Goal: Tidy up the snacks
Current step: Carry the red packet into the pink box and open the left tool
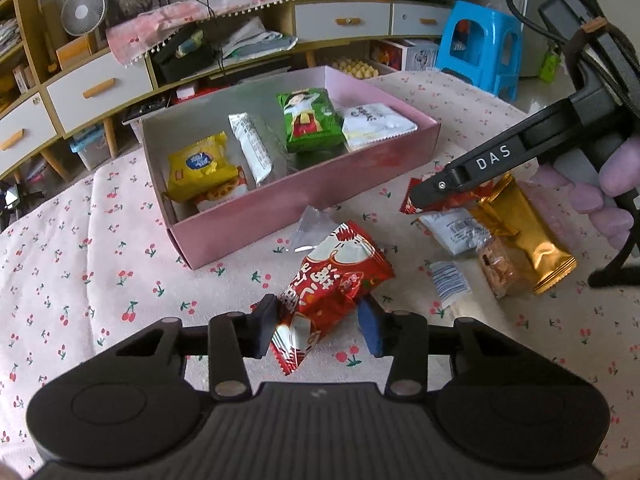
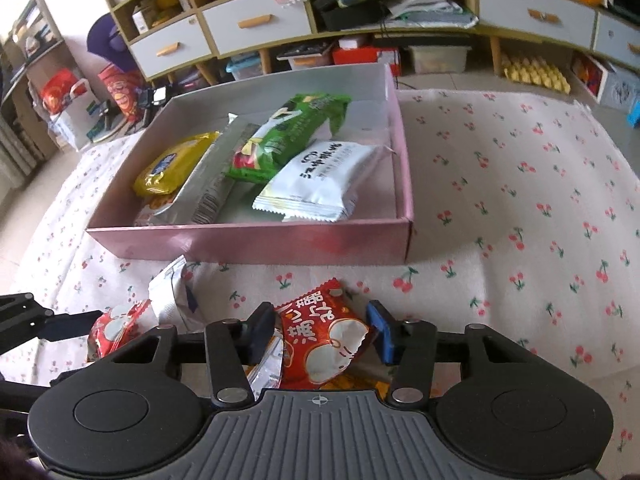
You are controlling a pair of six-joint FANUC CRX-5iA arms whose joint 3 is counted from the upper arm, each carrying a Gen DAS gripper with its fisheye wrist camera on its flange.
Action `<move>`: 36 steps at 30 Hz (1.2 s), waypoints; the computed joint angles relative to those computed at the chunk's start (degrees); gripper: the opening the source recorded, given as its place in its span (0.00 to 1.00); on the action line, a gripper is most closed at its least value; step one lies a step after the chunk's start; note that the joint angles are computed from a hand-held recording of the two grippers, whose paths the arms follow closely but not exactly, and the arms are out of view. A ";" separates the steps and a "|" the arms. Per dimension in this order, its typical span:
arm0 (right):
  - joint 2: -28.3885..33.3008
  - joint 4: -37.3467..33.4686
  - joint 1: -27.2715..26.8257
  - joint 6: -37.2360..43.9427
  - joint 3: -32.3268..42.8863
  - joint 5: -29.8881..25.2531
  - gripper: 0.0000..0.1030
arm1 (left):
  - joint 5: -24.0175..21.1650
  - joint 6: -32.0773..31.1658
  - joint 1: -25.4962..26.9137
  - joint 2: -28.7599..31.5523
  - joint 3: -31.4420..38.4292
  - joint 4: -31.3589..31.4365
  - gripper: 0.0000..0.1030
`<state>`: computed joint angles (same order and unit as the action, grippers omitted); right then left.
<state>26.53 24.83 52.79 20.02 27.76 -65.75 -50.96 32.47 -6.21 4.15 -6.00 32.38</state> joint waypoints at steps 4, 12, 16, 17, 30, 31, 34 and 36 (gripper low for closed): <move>-2.02 -0.99 -0.26 -2.36 -1.66 1.55 0.48 | 0.18 -0.45 0.14 -0.40 -0.23 1.39 0.39; -5.50 0.45 -0.18 -6.78 -4.94 6.40 0.48 | 1.76 -0.48 -0.02 -0.70 -0.04 4.64 0.39; -6.38 2.14 -0.15 -9.16 -5.80 8.31 0.48 | 2.99 0.34 -0.26 -0.32 0.55 5.33 0.39; -6.40 2.53 -0.20 -9.58 -5.80 8.63 0.48 | 3.42 0.69 -0.34 -0.17 0.75 5.32 0.39; -4.14 7.22 -1.98 -16.69 -4.13 13.10 0.48 | 8.52 13.70 -2.63 5.46 8.60 -1.20 0.39; -3.49 7.17 -2.09 -16.61 -3.43 13.38 0.48 | 8.60 15.04 -2.68 6.20 9.77 -2.12 0.39; -1.71 6.65 -2.27 -16.23 -1.49 13.73 0.48 | 9.01 17.52 -3.05 8.04 12.56 -4.42 0.39; -0.51 6.46 -2.45 -16.28 -0.18 13.52 0.49 | 9.17 18.22 -3.44 9.57 14.74 -6.10 0.39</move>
<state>26.02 31.29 50.35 3.74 27.58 -52.23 -41.79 50.69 -9.65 13.72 8.74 26.28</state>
